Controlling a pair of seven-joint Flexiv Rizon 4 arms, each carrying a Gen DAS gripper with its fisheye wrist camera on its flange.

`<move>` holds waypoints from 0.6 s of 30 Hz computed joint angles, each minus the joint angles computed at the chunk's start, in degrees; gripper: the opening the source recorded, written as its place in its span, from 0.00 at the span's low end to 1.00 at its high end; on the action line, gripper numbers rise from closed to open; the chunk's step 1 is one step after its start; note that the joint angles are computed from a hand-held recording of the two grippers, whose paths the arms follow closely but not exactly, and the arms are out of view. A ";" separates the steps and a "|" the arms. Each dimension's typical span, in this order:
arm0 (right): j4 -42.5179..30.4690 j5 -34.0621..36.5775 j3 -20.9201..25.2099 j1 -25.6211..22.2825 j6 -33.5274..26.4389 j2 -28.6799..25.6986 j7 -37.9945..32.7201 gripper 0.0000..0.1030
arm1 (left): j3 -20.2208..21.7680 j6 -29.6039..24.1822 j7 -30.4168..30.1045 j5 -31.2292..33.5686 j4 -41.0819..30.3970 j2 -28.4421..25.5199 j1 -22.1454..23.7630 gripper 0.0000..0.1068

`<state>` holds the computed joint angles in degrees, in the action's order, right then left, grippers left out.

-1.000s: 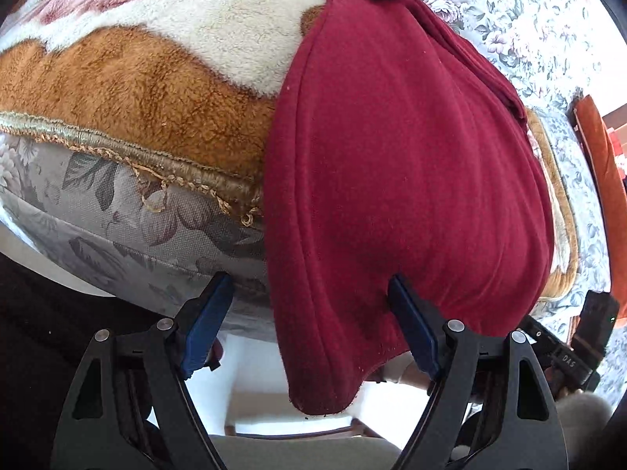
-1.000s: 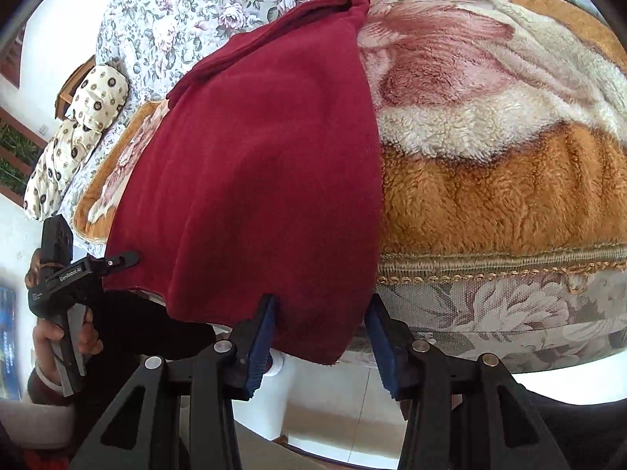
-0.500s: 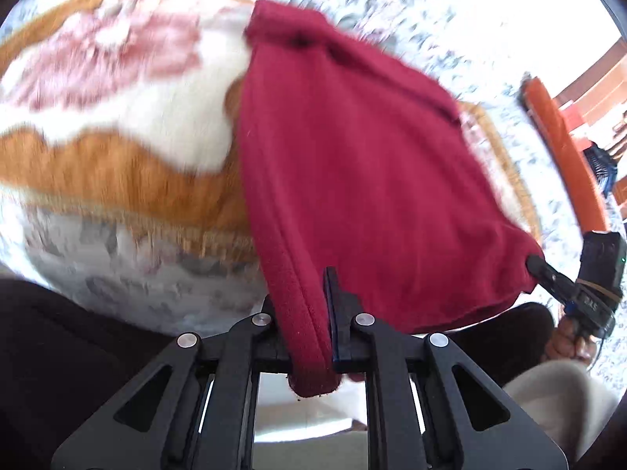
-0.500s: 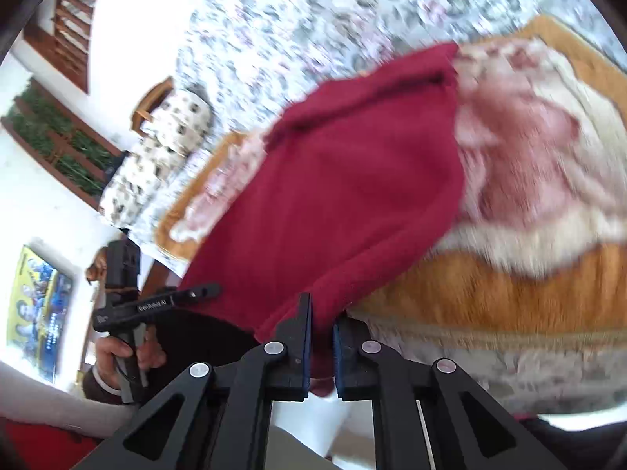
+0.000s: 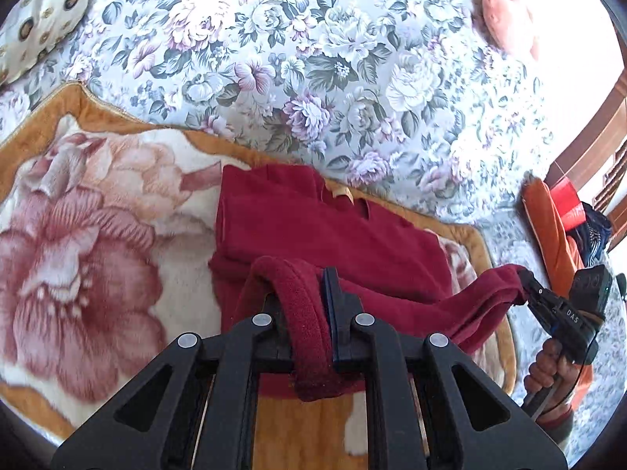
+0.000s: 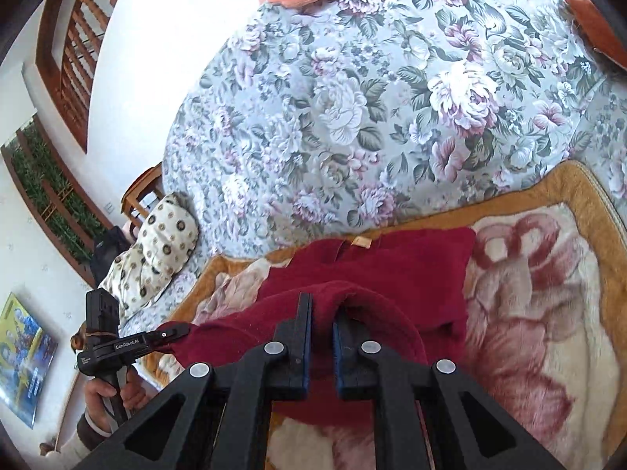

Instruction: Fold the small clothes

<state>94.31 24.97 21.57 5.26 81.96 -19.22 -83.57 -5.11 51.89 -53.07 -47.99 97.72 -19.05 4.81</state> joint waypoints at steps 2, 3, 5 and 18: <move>-4.32 -2.58 -2.95 1.51 -1.46 -3.81 2.92 0.08 | -0.20 -0.99 -4.14 2.98 -7.36 -5.78 -0.16 0.09; -6.62 -4.35 -4.33 2.17 -2.41 -5.91 4.43 0.08 | -0.27 -0.91 -5.89 4.68 -10.49 -8.36 -0.29 0.09; -11.16 -7.14 -5.57 2.22 -4.77 -10.14 6.05 0.08 | -0.43 -3.48 -9.71 9.12 -18.29 -14.15 -0.42 0.09; -22.99 -14.98 -7.64 1.42 -6.41 -22.30 15.73 0.42 | -2.54 -21.55 -24.58 20.37 -51.82 -34.87 0.53 0.43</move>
<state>71.32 9.99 13.93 6.68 75.55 -41.51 -67.83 -7.65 30.34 -77.66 -27.62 45.90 -53.92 5.35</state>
